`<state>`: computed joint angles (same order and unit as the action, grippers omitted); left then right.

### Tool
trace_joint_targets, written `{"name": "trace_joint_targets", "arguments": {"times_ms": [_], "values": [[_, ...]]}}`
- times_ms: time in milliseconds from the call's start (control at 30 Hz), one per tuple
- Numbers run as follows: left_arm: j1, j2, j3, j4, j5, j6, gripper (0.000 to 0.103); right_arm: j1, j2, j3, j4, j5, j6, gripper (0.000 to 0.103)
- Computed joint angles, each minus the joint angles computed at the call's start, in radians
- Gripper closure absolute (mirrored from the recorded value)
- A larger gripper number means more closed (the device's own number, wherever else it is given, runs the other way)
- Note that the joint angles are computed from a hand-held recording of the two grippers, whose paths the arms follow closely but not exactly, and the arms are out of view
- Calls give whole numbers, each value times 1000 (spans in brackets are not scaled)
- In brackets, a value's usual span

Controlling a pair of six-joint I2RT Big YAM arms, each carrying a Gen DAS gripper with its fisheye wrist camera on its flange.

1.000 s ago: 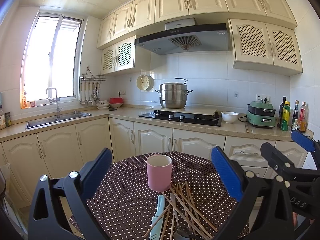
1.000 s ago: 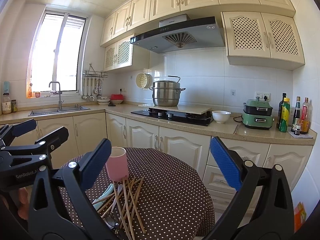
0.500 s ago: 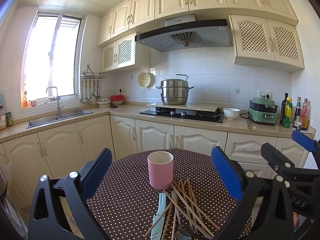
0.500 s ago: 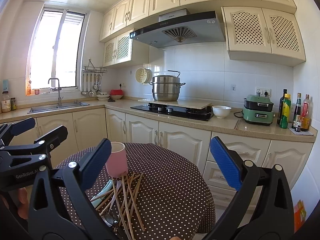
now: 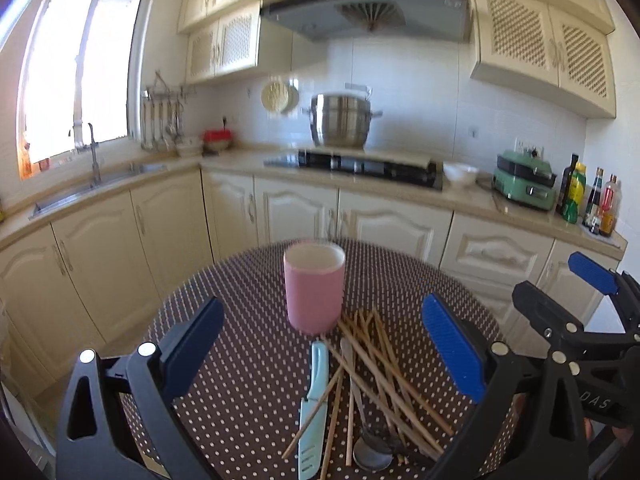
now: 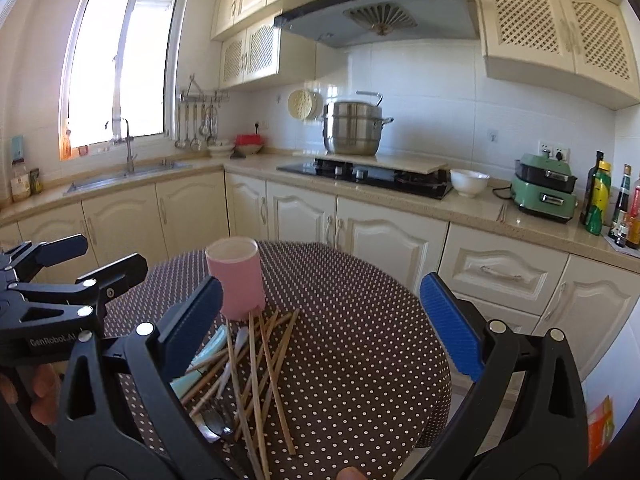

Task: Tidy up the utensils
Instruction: 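Grasp a wooden chopstick with the left tool while the right tool grasps another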

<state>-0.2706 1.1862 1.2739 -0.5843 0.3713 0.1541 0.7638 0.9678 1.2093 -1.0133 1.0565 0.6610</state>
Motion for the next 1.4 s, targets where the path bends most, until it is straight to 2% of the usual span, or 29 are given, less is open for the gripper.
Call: {"name": "trace_joint_targets", "arguments": {"times_ms": [100,167,233,300,367,500,667,733,767,833,900,967,1167,1200,1300,1400], "values": [[-7,72,35,-70,-24,16,7,-80,18,-14,2,-144,-42,6],[-10,117,58,-111,-39,11,20,-129,39,-20,-7,-225,-63,10],[-9,168,92,-170,-23,7,31,-186,60,-31,4,-330,-94,30],[-7,212,114,-212,-4,-1,35,-241,86,-36,15,-444,-124,41],[-7,243,128,-235,5,-7,35,-285,108,-43,45,-563,-172,45],[-9,297,160,-267,3,-33,35,-354,187,-10,57,-733,-265,65],[-8,340,195,-310,5,-54,38,-391,257,8,45,-829,-304,72],[-10,364,219,-336,21,-62,42,-404,269,2,64,-875,-312,79],[-11,374,231,-348,27,-66,42,-407,272,1,68,-886,-318,80],[-17,395,254,-370,34,-72,43,-414,278,-6,87,-897,-326,90],[-25,416,276,-389,38,-77,43,-429,278,-10,92,-943,-330,95],[-36,438,302,-414,35,-82,43,-435,288,-2,76,-942,-339,95],[-79,491,358,-454,-26,-89,43,-474,304,4,97,-990,-355,96],[-84,498,364,-457,-39,-85,45,-478,301,3,97,-997,-355,96],[-94,518,378,-466,-82,-86,60,-486,287,-5,97,-1009,-353,96],[-94,526,377,-459,-81,-85,62,-489,283,-10,103,-1012,-352,96]]}}
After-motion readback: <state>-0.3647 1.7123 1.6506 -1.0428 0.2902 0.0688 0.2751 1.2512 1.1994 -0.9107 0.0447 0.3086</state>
